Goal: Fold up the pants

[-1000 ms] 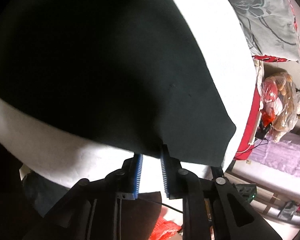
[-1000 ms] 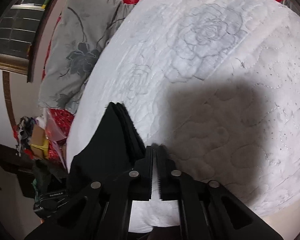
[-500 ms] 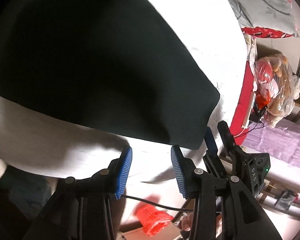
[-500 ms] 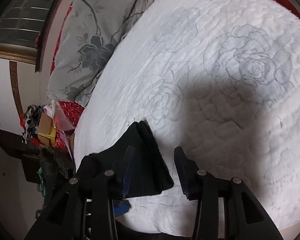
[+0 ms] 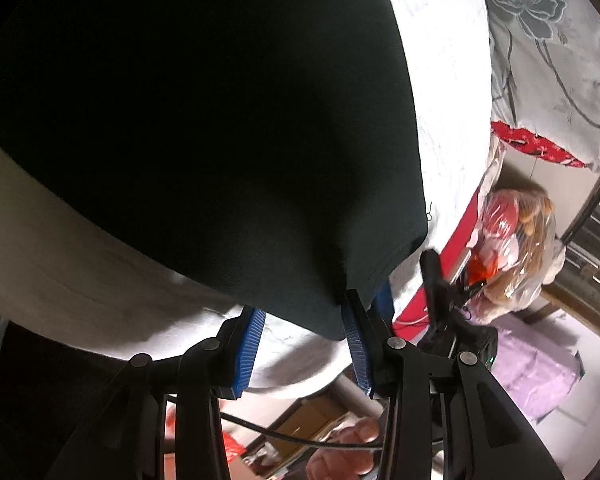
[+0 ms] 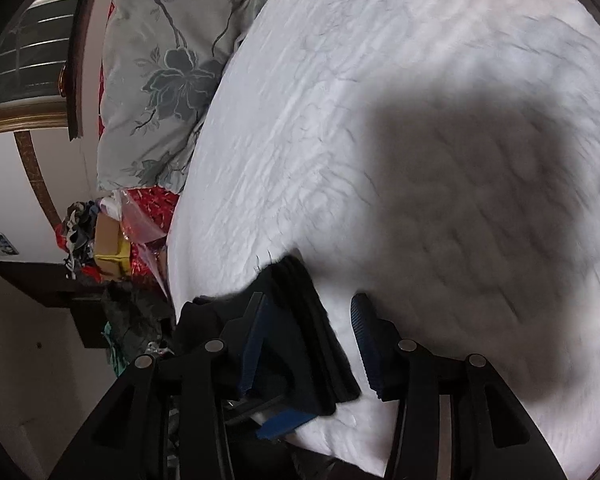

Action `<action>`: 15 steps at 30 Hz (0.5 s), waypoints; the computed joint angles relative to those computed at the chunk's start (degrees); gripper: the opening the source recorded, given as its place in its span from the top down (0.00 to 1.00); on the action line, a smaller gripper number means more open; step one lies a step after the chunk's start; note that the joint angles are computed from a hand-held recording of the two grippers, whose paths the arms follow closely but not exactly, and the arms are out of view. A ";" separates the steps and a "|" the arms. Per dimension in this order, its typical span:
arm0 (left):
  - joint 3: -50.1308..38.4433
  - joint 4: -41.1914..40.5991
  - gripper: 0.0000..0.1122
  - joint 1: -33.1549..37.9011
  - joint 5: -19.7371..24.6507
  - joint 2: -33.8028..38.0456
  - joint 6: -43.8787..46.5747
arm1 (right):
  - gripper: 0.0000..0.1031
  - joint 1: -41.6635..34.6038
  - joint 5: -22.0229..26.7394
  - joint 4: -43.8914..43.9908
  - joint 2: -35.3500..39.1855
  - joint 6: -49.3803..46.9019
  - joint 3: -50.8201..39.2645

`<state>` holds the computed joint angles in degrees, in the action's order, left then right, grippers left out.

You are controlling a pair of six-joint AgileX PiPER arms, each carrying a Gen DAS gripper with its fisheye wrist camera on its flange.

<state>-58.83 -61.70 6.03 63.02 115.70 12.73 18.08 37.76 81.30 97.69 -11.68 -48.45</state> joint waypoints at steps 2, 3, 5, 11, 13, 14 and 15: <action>1.84 -0.93 0.66 -0.30 -0.71 -1.36 0.48 | 0.55 -0.98 2.62 -1.01 3.24 -0.36 -3.26; 3.49 -1.16 0.66 0.47 -0.98 -2.13 1.56 | 0.52 -1.38 4.10 -1.26 4.89 -0.61 -4.98; 5.02 -1.59 0.66 0.65 -1.65 -3.05 1.90 | 0.51 -2.28 8.52 -1.64 8.85 -1.47 -8.95; 5.37 -4.62 0.67 -2.59 -3.91 -3.10 1.91 | 0.51 -3.65 17.34 -3.61 16.51 -2.63 -17.81; 6.05 -3.43 0.69 -1.79 -3.81 -3.79 2.68 | 0.52 -4.25 19.27 -3.21 17.25 -4.01 -18.32; 6.36 -3.27 0.70 -1.77 -3.99 -4.01 3.19 | 0.54 -4.57 20.25 -3.07 17.47 -4.99 -18.26; 6.28 -2.73 0.70 -1.67 -3.86 -3.96 3.33 | 0.56 -4.77 20.59 -3.12 17.49 -5.70 -17.98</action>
<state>-52.55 -64.44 4.37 59.16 111.74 16.06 13.31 58.35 78.17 115.17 -17.39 -66.42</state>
